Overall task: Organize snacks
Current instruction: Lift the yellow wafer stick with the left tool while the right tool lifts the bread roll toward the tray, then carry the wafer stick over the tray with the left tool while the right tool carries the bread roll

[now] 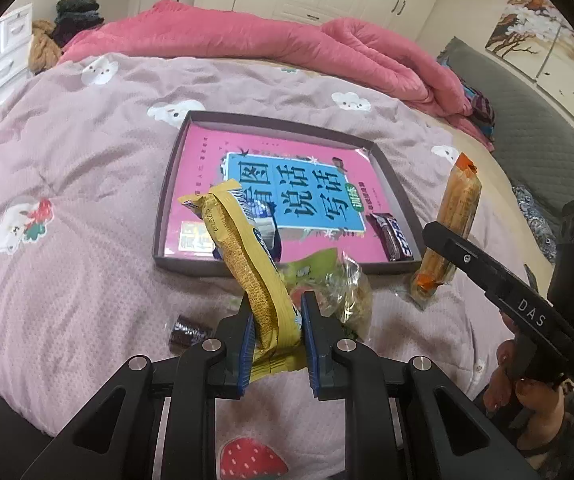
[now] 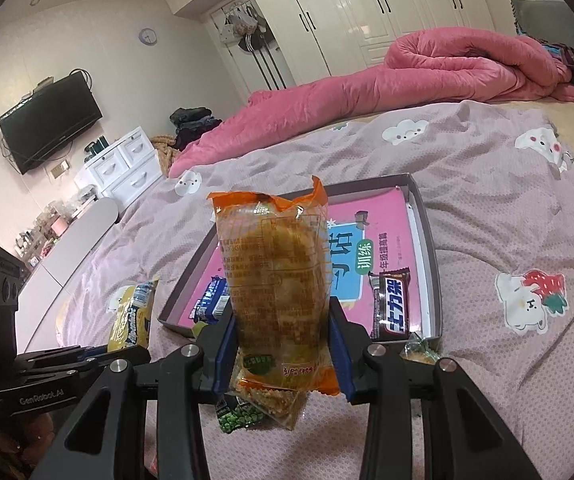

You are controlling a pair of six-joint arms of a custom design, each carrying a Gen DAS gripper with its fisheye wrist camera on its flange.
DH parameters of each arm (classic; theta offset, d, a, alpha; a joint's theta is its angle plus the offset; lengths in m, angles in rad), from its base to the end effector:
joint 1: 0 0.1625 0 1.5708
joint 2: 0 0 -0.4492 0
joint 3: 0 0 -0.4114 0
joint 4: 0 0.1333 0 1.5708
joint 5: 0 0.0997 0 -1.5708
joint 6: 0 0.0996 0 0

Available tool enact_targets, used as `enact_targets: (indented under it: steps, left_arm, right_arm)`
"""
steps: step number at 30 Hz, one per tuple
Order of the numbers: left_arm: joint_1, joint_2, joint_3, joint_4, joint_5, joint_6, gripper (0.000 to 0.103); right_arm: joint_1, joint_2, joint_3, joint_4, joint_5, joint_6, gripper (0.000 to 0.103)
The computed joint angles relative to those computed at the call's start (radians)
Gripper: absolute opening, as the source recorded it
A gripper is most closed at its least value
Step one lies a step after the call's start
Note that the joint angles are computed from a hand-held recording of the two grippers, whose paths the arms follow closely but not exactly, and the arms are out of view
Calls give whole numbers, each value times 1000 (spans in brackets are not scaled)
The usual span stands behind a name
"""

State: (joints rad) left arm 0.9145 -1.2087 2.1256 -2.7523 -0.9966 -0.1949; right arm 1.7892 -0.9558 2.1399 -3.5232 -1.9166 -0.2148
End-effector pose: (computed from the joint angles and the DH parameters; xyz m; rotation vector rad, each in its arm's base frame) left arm -0.1734 -0.5322 0.2014 0.5051 2.6062 -0.6449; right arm 0.2166 -0.5165 0.1503 0.3811 -2.5896 1.0563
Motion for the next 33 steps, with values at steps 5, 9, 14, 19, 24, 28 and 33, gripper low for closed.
enact_targets:
  steps: [5, 9, 14, 19, 24, 28, 33]
  left_arm:
    - [-3, 16, -18, -6, 7, 6, 22]
    - [-8, 31, -31, -18, 11, 13, 22]
    - [-14, 55, -53, -31, 16, 29, 22]
    - [-15, 81, -78, -39, 13, 41, 22]
    - [-16, 113, -106, -52, 10, 66, 22]
    - [-12, 137, -132, -48, -3, 69, 22]
    - [-5, 163, -160, -46, -21, 62, 22]
  right_arm:
    - [0, -1, -14, 0, 10, -10, 41]
    - [-3, -5, -21, -4, 18, -14, 41]
    - [-6, -11, -30, -7, 24, -30, 41]
    - [-10, -14, -40, -9, 35, -39, 41]
    - [-14, -17, -44, -17, 38, -43, 41]
    - [-23, -24, -46, -14, 46, -35, 41]
    - [-28, -24, -53, -19, 45, -35, 41]
